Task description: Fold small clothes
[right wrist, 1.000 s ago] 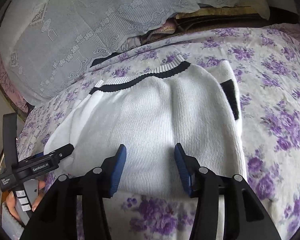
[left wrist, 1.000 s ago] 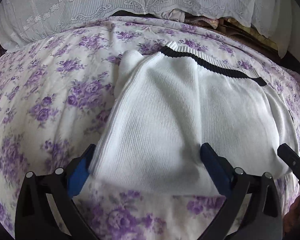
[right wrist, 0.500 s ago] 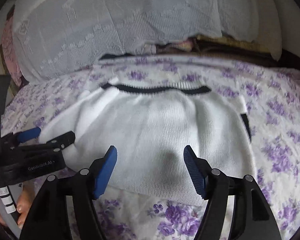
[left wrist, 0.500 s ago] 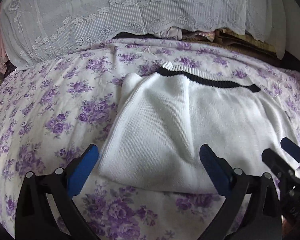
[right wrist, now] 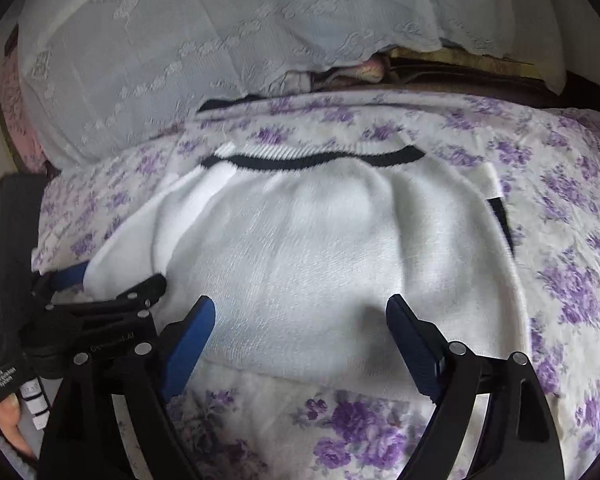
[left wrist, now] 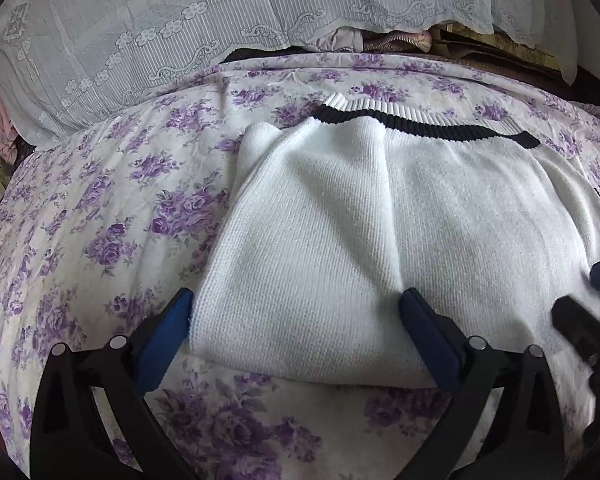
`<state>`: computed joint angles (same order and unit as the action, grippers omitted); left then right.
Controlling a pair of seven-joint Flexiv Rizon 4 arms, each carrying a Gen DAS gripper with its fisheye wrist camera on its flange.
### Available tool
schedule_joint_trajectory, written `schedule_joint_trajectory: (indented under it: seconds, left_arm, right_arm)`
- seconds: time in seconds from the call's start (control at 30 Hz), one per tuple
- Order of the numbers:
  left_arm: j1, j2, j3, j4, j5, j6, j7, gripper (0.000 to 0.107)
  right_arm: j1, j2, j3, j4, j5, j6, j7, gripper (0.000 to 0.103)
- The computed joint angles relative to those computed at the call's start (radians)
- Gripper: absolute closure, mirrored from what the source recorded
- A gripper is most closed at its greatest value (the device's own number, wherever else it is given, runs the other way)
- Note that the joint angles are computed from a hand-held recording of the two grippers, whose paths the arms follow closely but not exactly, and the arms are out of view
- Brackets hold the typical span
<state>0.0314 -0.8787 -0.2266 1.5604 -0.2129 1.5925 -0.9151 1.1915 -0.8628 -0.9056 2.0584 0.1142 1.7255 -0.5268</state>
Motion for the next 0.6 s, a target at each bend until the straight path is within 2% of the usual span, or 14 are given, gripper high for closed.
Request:
schedule_joint_trajectory:
  seconds: [0.13, 0.2, 0.3, 0.37, 0.47, 0.6]
  left_arm:
    - [0.004, 0.001, -0.005, 0.002, 0.003, 0.006, 0.000, 0.008]
    - [0.012, 0.002, -0.015, 0.006, 0.005, 0.013, 0.004, 0.008]
    - [0.028, 0.002, -0.038, 0.015, 0.012, 0.032, 0.011, 0.008]
    - [0.017, 0.000, -0.025, 0.009, 0.015, 0.029, 0.010, 0.008]
    - [-0.032, -0.006, 0.041, -0.024, 0.006, -0.029, -0.005, 0.008]
    - [-0.018, -0.007, 0.024, -0.021, -0.002, -0.040, -0.001, 0.008]
  right_arm:
    - [0.058, -0.050, -0.069, 0.033, 0.079, 0.022, 0.071, 0.015]
    - [0.053, -0.048, -0.067, 0.037, 0.090, 0.021, 0.087, 0.015]
    - [-0.008, -0.003, -0.003, 0.029, 0.059, 0.009, 0.088, 0.013]
    - [-0.091, 0.039, 0.089, 0.010, 0.030, 0.029, 0.060, 0.004]
    - [-0.088, 0.038, 0.086, 0.003, 0.020, 0.013, 0.055, 0.003]
    - [-0.091, 0.036, 0.090, 0.006, 0.021, 0.027, 0.063, 0.003]
